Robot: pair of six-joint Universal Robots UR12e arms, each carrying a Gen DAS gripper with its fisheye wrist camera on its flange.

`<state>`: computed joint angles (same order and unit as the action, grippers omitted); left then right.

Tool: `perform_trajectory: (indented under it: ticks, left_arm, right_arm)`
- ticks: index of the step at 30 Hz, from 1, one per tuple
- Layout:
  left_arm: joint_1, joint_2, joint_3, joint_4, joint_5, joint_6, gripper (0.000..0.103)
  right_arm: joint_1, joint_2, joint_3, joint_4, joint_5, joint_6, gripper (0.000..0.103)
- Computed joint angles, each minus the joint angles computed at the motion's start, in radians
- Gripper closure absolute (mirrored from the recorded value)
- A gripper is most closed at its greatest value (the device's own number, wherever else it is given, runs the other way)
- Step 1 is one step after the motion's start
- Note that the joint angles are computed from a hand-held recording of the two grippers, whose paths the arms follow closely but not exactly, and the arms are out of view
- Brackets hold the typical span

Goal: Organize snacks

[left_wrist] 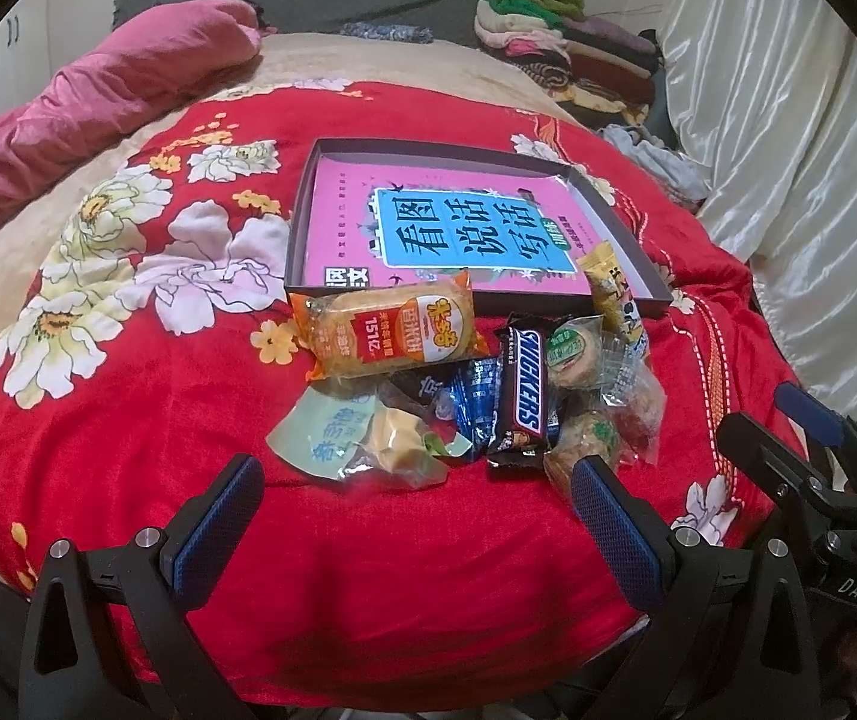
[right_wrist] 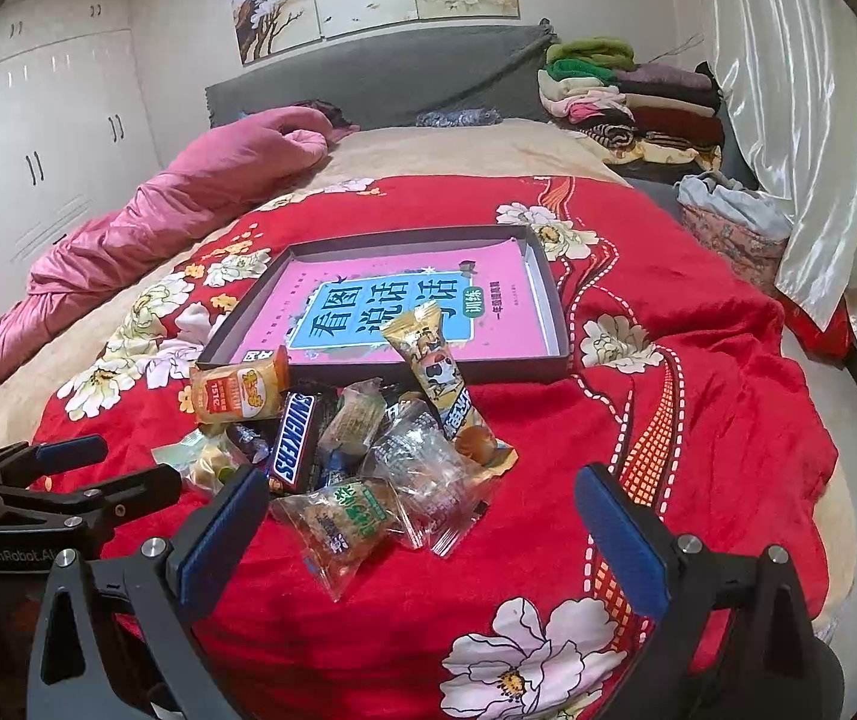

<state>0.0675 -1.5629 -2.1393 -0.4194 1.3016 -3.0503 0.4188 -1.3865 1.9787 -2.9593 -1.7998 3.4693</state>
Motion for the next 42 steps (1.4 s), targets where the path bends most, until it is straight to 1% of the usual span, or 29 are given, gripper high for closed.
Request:
perform_trajectory:
  ticks: [8, 16, 19, 21, 26, 29, 32, 35, 37, 39, 42]
  left_arm:
    - [0.006, -0.009, 0.004, -0.018, 0.003, 0.000, 0.001]
    - [0.018, -0.036, 0.018, -0.046, 0.013, -0.017, 0.001]
    - [0.020, -0.049, 0.025, -0.054, 0.012, -0.022, 0.001]
    - [0.022, -0.059, 0.031, -0.063, -0.004, -0.017, 0.002]
    - [0.017, -0.082, 0.046, -0.085, -0.011, 0.002, 0.008]
    - [0.015, -0.094, 0.053, -0.092, -0.020, 0.019, 0.010]
    - [0.008, -0.105, 0.059, -0.083, -0.008, 0.027, 0.011]
    - [0.005, -0.114, 0.064, -0.085, 0.003, 0.033, 0.013]
    - [0.002, -0.120, 0.068, -0.086, 0.016, 0.035, 0.014]
    - [0.002, -0.125, 0.071, -0.089, 0.018, 0.036, 0.015]
    - [0.003, -0.130, 0.072, -0.088, 0.019, 0.037, 0.017]
  right_arm:
    - [-0.007, 0.006, 0.000, 0.004, 0.010, 0.005, 0.000]
    - [-0.014, 0.017, -0.004, 0.027, 0.007, -0.015, 0.000]
    - [-0.021, 0.021, -0.005, 0.036, 0.021, -0.025, 0.000]
    - [-0.024, 0.026, -0.008, 0.046, 0.027, -0.031, 0.000]
    - [-0.032, 0.037, -0.017, 0.074, 0.033, -0.042, 0.000]
    - [-0.032, 0.044, -0.023, 0.088, 0.024, -0.051, 0.002]
    - [-0.032, 0.054, -0.032, 0.094, 0.020, -0.077, 0.006]
    - [-0.031, 0.065, -0.046, 0.114, 0.017, -0.109, 0.015]
    - [-0.029, 0.074, -0.055, 0.134, 0.014, -0.129, 0.024]
    - [-0.028, 0.082, -0.066, 0.155, 0.017, -0.151, 0.029]
    - [-0.025, 0.093, -0.076, 0.166, 0.011, -0.171, 0.034]
